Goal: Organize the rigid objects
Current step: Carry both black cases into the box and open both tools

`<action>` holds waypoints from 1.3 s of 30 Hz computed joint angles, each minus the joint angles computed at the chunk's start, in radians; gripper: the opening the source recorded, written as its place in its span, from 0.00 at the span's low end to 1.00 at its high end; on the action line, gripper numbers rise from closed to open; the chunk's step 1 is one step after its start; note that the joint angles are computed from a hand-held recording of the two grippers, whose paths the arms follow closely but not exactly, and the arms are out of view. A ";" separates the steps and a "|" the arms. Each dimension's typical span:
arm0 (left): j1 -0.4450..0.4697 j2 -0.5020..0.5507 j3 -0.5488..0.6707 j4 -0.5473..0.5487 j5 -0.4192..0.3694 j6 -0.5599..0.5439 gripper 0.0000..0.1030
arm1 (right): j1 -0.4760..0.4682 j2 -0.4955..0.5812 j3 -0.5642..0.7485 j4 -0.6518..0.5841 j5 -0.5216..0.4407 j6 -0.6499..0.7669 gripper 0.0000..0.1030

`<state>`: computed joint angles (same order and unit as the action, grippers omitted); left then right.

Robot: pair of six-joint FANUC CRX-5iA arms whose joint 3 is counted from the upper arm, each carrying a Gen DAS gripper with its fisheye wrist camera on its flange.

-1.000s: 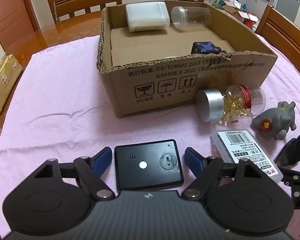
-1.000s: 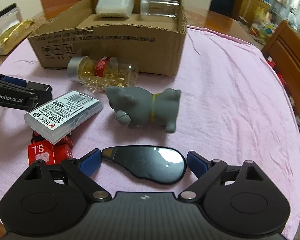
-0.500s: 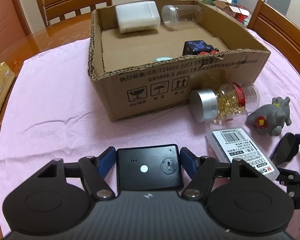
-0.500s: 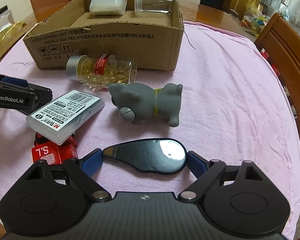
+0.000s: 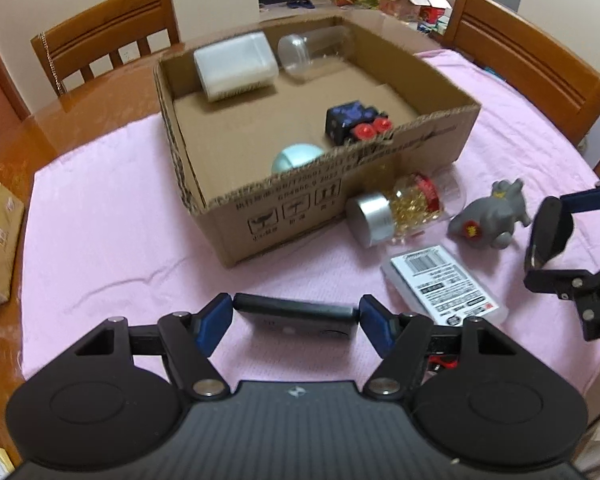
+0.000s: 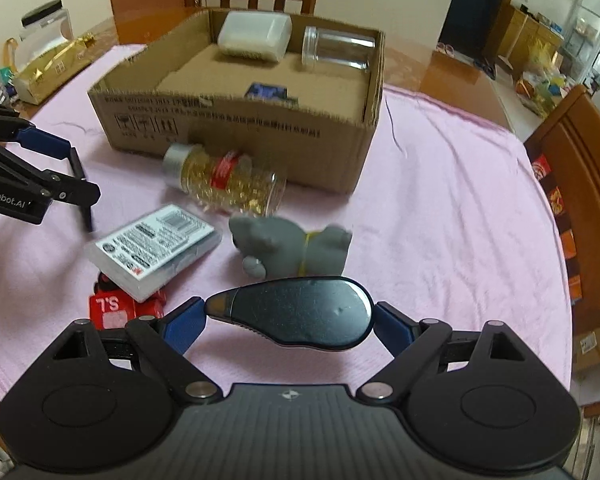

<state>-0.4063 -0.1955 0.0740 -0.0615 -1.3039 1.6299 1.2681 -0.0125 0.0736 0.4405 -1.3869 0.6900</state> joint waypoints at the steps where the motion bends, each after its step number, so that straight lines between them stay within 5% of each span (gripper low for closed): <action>1: 0.008 -0.001 0.006 0.010 0.000 -0.011 0.67 | -0.001 -0.002 0.003 0.002 0.000 0.006 0.90; 12: 0.033 0.040 0.152 0.032 0.040 -0.069 0.67 | -0.011 -0.006 0.045 0.042 0.038 0.084 0.90; 28: 0.066 0.249 0.306 -0.026 0.082 -0.043 0.68 | -0.057 0.026 0.131 0.074 0.084 0.190 0.90; 32: 0.042 0.254 0.309 -0.136 0.148 0.062 0.88 | -0.070 0.040 0.149 0.076 0.093 0.206 0.90; 39: 0.036 0.214 0.293 -0.160 0.165 0.078 0.99 | -0.090 0.062 0.176 0.070 0.101 0.224 0.90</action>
<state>-0.3700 0.0186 0.3674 -0.2218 -1.1385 1.7077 1.1781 0.0499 0.2492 0.5107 -1.2857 0.9143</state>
